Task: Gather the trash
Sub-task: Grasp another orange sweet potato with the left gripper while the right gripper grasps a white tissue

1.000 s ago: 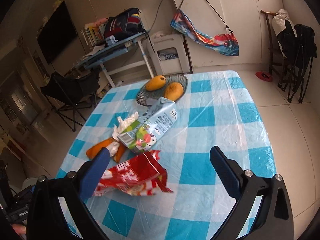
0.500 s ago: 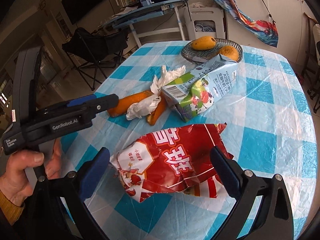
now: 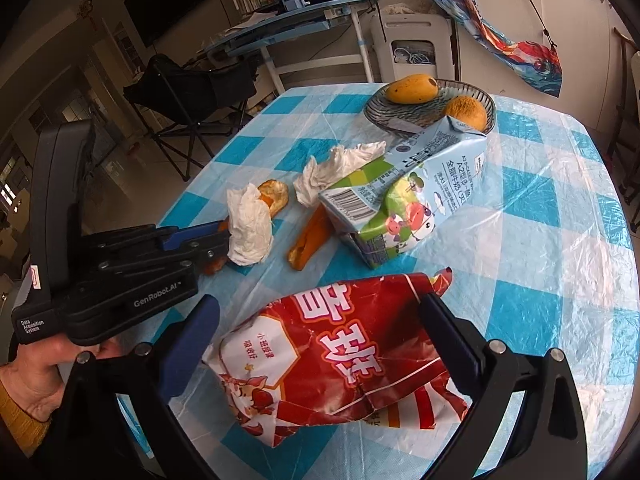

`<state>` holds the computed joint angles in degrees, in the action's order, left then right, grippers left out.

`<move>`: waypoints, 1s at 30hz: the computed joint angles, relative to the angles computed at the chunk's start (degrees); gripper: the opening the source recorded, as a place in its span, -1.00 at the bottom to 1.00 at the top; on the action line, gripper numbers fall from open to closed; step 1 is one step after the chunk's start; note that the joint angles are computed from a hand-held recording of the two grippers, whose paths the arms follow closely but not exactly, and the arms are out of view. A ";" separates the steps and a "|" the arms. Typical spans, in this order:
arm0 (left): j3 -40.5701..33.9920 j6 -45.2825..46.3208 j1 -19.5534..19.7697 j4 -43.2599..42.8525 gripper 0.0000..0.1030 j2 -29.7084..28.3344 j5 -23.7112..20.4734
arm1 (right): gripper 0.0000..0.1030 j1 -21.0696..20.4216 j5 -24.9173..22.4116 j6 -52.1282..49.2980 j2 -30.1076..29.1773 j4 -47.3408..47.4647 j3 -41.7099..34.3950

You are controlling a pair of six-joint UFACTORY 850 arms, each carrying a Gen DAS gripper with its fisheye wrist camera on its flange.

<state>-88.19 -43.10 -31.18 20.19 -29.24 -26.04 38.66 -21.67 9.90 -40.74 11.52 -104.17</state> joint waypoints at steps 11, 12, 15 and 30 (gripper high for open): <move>15.44 -8.19 0.45 -3.91 -0.61 11.96 3.38 | 0.86 4.45 2.98 -3.50 -3.17 -6.14 -4.75; 15.46 -9.51 0.21 -2.40 -0.64 12.13 2.60 | 0.82 4.61 2.57 -2.87 -4.20 -6.95 -5.98; 16.30 -13.15 -0.17 0.55 -0.62 12.68 1.03 | 0.60 4.42 -2.86 -2.23 -8.10 -7.35 -11.58; 16.06 -22.51 -0.70 9.42 -0.35 11.92 0.43 | -0.50 4.71 -10.32 -7.80 -12.62 -6.86 -19.34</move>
